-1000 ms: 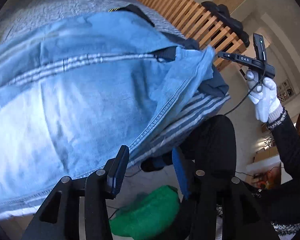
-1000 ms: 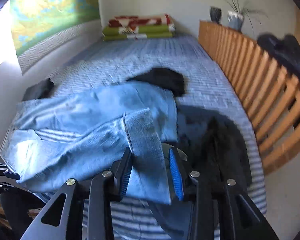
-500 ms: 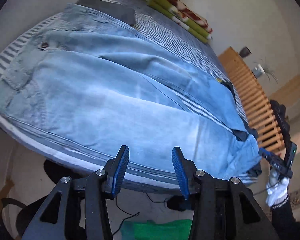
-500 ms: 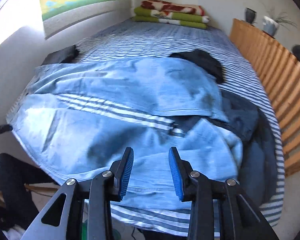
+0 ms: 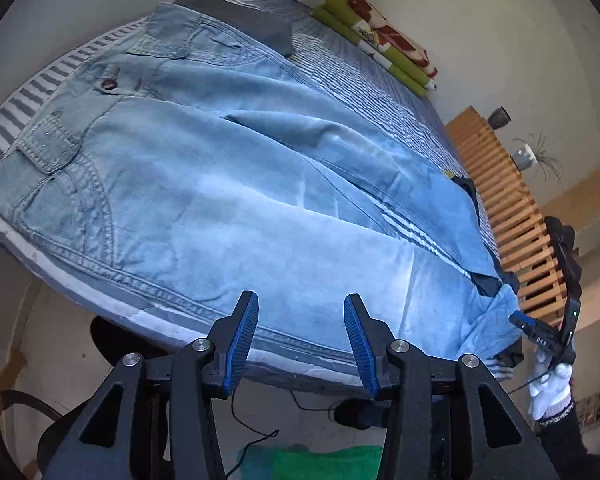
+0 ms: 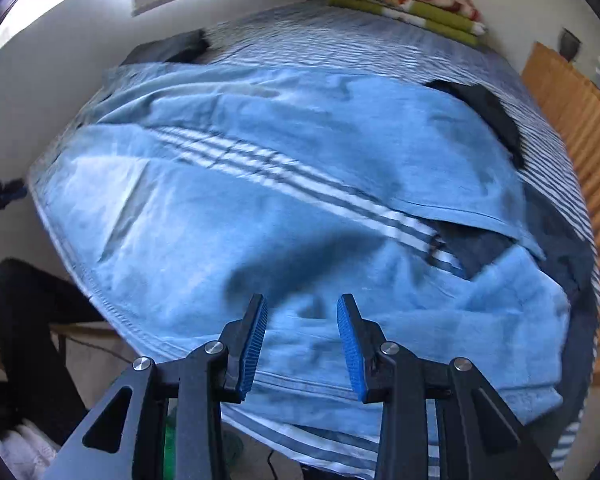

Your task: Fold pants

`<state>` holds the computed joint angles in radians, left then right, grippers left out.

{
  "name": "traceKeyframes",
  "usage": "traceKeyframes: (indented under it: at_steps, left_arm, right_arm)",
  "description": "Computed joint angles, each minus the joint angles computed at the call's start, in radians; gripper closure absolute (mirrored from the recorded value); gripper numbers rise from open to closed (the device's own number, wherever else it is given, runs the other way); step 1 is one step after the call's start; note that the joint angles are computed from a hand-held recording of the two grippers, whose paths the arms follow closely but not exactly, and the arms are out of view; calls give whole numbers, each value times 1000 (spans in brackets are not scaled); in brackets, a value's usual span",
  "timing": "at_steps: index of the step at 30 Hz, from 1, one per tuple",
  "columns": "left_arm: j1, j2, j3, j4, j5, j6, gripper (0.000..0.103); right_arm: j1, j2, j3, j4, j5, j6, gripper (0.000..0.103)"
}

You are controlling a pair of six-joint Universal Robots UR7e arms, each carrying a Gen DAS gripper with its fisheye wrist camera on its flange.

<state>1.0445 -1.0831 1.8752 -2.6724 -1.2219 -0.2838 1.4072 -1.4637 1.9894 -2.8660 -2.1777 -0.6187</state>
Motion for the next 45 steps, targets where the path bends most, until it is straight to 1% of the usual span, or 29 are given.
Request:
traceKeyframes:
  at_steps: [1,2,3,5,7,10,12,13,17,19,20,21,22,23,25,28,29,31,33,34,36,38,39,40,41,42,43,44,45]
  left_arm:
    - [-7,18,-12,2,-12,3,55]
    - [-11,37,-26,5,-24,13,55]
    - [-16,56,-40,9,-33,23,55]
    - [-27,91,-67,18,-49,42,55]
    - [-35,119,-92,26,-67,55,55]
    - [-49,148,-115,39,-78,60,55]
    - [-56,157,-124,49,-79,62,55]
    - [-59,159,-128,54,-78,64,55]
    - [-64,157,-134,69,-73,73,55]
    - [-59,156,-139,80,-69,72,55]
    - [-57,157,-141,83,-67,69,55]
    - [-55,158,-143,87,-68,68,55]
    - [-52,158,-145,89,-72,71,55]
    - [-52,160,-147,90,-75,75,55]
    - [-52,166,-154,93,-86,86,55]
    - [-51,180,-166,95,-103,102,55]
    - [-51,185,-169,96,-111,105,55]
    - [-49,193,-172,97,-124,113,55]
    - [-48,197,-171,97,-133,113,55]
    - [-48,198,-170,99,-136,113,55]
    - [-50,193,-165,100,-130,114,55]
    - [-52,170,-143,84,-119,114,55]
    - [-51,154,-131,74,-111,111,55]
    - [-50,137,-118,62,-99,103,55]
    - [-47,117,-104,49,-83,92,55]
    - [-42,97,-89,35,-68,81,55]
    - [-36,76,-72,20,-53,68,55]
    - [-30,54,-56,8,-35,52,55]
    - [-21,30,-40,-1,-16,36,55]
  right_arm:
    - [-15,-19,-8,-23,-43,13,68]
    - [-31,-35,-13,-47,-80,24,65]
    - [-50,-55,-22,-49,-98,43,63]
    - [-95,-99,-54,22,-98,120,61]
    - [-134,-136,-84,98,-66,196,61]
    - [-192,-176,-125,220,52,279,60]
    - [-212,-179,-141,265,106,304,60]
    - [-217,-173,-151,285,119,310,60]
    - [-224,-137,-169,330,144,324,60]
    - [-222,-127,-167,345,129,311,62]
    - [-215,-126,-156,333,112,299,66]
    - [-205,-126,-142,311,85,281,85]
    - [-189,-134,-118,276,55,259,98]
    - [-178,-156,-90,243,54,241,98]
    - [-167,-225,-35,222,90,218,100]
    - [-139,-338,61,179,82,173,100]
    - [-138,-371,88,181,74,169,100]
    - [-144,-419,132,203,26,179,100]
    - [-158,-427,164,226,-47,200,100]
    - [-169,-419,171,242,-83,225,100]
    - [-167,-389,173,211,-154,246,100]
    - [-160,-382,162,191,-157,278,99]
    - [-141,-369,159,152,-167,271,97]
    - [-111,-354,164,96,-167,238,94]
    - [-85,-345,177,57,-151,193,93]
    - [-57,-330,181,45,-136,159,88]
    - [-25,-308,189,29,-118,116,81]
    - [3,-281,200,10,-96,70,76]
    - [31,-246,211,-10,-79,23,69]
